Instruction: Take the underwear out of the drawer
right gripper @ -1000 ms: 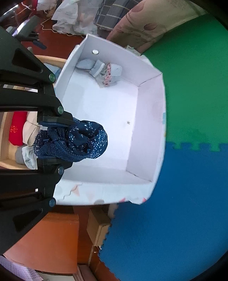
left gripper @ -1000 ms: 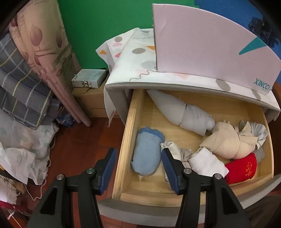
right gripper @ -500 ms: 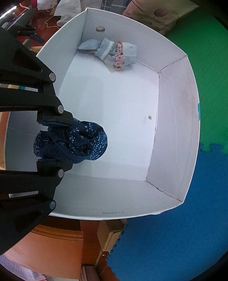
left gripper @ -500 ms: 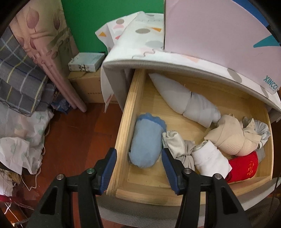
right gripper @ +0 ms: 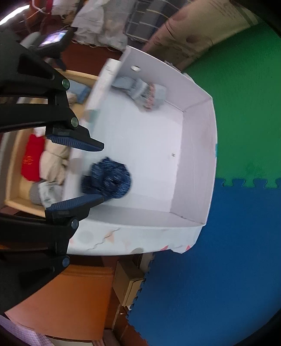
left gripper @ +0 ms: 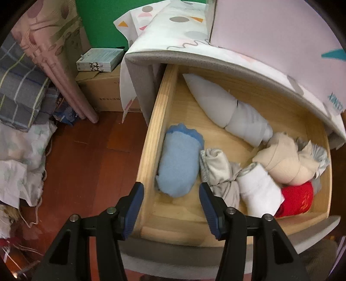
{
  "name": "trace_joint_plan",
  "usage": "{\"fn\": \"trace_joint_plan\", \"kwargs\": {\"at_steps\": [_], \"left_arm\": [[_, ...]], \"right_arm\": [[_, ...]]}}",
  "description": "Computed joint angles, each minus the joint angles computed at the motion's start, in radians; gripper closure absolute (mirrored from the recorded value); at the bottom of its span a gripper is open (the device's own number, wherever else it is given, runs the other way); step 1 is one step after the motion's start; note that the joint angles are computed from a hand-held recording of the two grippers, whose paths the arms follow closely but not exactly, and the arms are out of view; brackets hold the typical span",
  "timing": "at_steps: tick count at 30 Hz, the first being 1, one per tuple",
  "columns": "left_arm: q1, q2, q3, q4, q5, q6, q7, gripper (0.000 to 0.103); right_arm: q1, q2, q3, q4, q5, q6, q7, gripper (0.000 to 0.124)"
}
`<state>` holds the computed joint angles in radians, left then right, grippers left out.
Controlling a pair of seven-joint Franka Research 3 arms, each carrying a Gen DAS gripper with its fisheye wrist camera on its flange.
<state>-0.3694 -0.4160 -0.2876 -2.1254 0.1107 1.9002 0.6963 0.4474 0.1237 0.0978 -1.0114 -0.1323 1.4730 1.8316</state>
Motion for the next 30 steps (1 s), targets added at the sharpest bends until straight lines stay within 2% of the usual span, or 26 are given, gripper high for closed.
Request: {"fn": "trace_joint_plan", "kwargs": {"at_steps": [8, 11, 17, 20, 30], "left_arm": [[-0.016, 0.025, 0.017, 0.039, -0.053, -0.016, 0.086, 0.049], [-0.013, 0.060, 0.014, 0.071, -0.077, -0.040, 0.082, 0.049], [-0.015, 0.109, 0.018, 0.092, -0.146, -0.028, 0.083, 0.049], [-0.009, 0.138, 0.020, 0.107, -0.158, -0.037, 0.076, 0.049], [-0.002, 0.209, 0.029, 0.116, -0.256, 0.011, 0.100, 0.049]], "right_arm": [[-0.062, -0.281, 0.027, -0.393, 0.071, 0.041, -0.003, 0.082], [-0.092, -0.356, 0.036, -0.516, 0.107, 0.062, 0.004, 0.082], [-0.136, -0.458, 0.049, -0.723, 0.177, 0.088, 0.019, 0.082], [-0.146, -0.481, 0.052, -0.783, 0.206, 0.099, 0.015, 0.082], [-0.157, -0.484, 0.058, -0.878, 0.246, 0.113, 0.016, 0.082]]}}
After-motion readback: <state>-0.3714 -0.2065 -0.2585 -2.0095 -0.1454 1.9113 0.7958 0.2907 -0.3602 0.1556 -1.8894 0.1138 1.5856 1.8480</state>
